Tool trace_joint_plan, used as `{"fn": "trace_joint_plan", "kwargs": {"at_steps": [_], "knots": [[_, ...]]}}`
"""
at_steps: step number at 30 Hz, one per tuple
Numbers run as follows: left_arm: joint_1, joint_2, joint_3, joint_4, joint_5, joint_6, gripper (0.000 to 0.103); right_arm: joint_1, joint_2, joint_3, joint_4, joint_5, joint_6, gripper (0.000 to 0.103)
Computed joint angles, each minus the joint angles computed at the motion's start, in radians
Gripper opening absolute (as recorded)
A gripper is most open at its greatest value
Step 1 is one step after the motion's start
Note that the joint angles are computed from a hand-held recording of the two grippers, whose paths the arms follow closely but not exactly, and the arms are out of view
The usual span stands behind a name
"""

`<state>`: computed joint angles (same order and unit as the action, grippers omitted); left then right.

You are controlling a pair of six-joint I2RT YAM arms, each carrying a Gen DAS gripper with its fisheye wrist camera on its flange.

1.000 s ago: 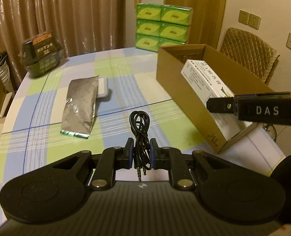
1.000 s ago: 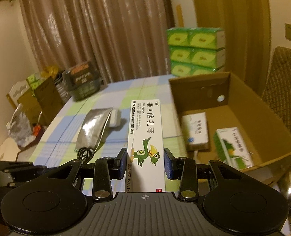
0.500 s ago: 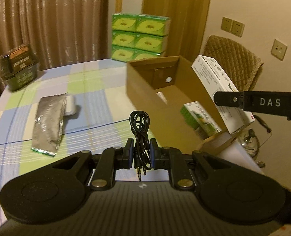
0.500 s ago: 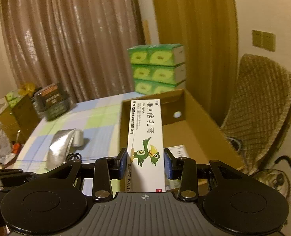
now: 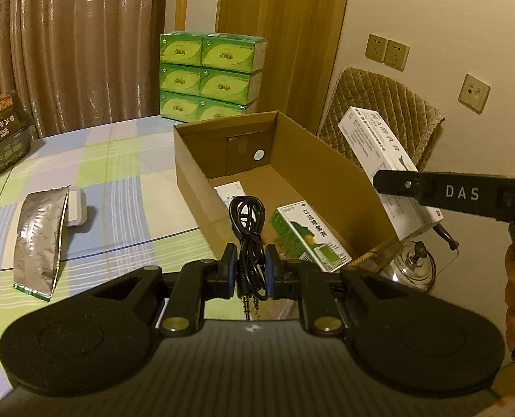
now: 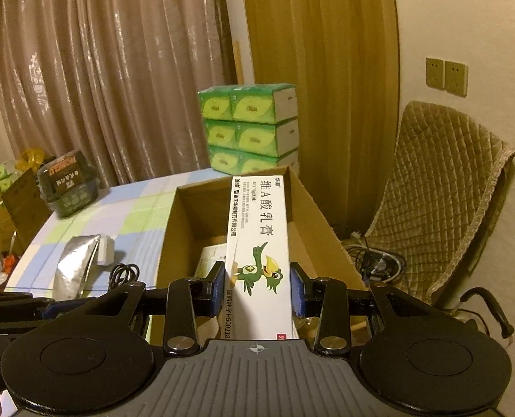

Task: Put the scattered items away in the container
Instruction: 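Lift and carry the cream box and black cable over the cardboard box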

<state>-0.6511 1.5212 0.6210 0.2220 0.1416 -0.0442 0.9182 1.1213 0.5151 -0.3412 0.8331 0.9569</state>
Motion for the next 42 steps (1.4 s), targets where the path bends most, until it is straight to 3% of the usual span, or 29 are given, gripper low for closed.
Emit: {"fn": "trace_joint_plan", "kwargs": {"at_steps": [21,42], "knots": [[-0.080,0.174,0.162,0.023,-0.018,-0.084,0.013,-0.214,-0.069,-0.104,0.151,-0.151,-0.228,0.035],[-0.114,0.327,0.290,0.027,-0.043,-0.127,0.013,-0.331,0.000,-0.148,0.304,-0.259,-0.328,0.035]]}}
